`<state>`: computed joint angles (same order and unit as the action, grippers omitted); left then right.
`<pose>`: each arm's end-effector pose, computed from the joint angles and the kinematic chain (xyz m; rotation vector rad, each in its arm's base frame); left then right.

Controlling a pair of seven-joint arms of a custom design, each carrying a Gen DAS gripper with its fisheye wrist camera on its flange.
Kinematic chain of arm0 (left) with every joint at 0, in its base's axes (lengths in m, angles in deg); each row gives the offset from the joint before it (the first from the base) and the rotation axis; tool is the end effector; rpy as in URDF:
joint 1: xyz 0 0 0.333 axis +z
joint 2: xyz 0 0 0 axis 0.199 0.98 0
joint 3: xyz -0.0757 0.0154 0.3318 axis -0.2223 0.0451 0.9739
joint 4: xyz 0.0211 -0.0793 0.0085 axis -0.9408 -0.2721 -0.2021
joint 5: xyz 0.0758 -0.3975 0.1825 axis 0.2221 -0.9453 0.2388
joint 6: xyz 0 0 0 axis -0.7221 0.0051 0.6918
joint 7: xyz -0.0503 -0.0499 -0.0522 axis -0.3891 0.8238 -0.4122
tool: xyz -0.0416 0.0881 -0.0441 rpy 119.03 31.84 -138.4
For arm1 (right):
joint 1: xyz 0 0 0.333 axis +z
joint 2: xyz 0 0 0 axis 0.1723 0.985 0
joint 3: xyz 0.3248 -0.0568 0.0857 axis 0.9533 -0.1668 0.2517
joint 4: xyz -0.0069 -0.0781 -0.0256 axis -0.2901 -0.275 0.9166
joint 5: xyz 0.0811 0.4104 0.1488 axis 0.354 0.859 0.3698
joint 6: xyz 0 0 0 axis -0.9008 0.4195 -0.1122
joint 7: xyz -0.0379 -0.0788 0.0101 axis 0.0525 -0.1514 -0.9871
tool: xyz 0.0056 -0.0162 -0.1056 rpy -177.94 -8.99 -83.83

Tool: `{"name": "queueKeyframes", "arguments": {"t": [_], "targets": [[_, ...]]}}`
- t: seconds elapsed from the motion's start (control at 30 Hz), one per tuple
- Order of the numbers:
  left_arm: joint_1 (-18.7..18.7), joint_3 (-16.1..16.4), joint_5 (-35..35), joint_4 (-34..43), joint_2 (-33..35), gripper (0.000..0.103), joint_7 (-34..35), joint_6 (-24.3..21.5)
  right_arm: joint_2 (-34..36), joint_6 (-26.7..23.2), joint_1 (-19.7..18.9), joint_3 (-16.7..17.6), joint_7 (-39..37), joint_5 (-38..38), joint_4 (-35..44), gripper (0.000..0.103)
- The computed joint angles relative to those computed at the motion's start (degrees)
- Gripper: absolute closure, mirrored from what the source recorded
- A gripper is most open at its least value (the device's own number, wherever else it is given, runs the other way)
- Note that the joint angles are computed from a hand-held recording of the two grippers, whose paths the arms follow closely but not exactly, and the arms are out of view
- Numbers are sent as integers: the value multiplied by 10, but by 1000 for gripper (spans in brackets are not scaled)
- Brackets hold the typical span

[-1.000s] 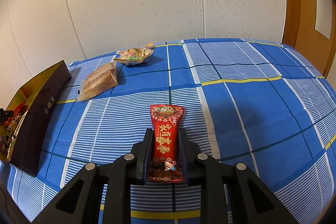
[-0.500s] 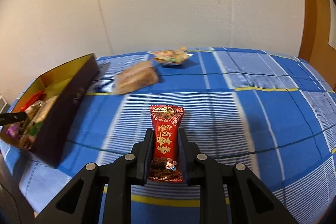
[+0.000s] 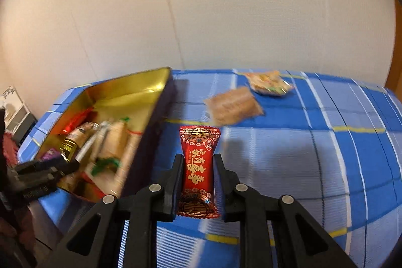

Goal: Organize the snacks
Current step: 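Lower the red-and-gold candy bar into the gold tray and open the right gripper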

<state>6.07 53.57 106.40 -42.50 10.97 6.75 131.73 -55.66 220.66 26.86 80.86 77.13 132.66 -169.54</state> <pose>0.5811 -0.1672 0.4485 -2.1210 1.3065 -0.5407 0.6936 0.2936 0.4804 -1.9725 1.0801 -0.2626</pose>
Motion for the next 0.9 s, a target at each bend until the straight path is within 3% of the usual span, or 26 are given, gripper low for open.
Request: {"name": "queueKeyframes", "arguments": {"t": [0.3,0.47,0.7,0.8,0.9], "targets": [[0,-1,-2,-11,-7,52,4,11,50,-54,52,-15,53,-113,95,81],[2,-2,9,-19,-14,39,-8,15,106,-106,75,-26,95,-169,186,80],[4,-4,16,-23,-19,38,-15,15,188,-180,100,-46,158,-243,310,79],[4,-4,14,-23,-19,32,-17,18,216,-204,101,-44,168,-257,354,73],[4,-5,15,-21,-18,29,-21,14,212,-190,97,-37,162,-251,345,66]]}}
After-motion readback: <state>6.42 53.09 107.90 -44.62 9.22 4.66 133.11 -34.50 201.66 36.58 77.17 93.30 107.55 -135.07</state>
